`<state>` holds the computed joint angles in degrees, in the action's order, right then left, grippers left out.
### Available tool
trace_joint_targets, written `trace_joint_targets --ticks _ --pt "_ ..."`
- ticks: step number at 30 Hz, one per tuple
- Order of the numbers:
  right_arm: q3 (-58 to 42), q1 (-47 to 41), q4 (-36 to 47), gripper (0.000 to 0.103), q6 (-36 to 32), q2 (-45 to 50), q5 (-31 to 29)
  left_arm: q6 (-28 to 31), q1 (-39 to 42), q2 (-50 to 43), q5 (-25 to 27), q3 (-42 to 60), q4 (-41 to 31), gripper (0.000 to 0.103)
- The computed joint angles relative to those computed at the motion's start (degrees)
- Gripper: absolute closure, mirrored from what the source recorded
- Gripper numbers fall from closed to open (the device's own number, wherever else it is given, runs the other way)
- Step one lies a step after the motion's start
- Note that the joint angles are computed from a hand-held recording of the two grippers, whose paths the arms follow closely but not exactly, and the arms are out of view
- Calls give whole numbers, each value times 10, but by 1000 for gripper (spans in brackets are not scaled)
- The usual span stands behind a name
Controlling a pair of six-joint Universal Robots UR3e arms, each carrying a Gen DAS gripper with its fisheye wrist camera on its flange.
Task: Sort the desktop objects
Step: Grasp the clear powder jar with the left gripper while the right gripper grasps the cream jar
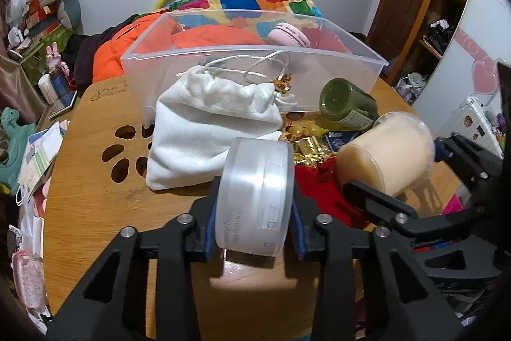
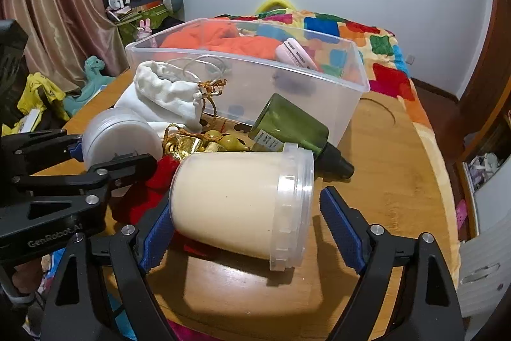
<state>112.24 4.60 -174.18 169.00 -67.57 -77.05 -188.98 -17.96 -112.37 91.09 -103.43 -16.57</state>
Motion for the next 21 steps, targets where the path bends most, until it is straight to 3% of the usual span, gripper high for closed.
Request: trace_joint_targets --ticks 3,21 --pt "5 -1 -9 37 -7 -4 9 5 -10 1 19 4 5 74" --pt "37 -51 16 40 -20 -56 76 8 -19 10 41 17 0 74"
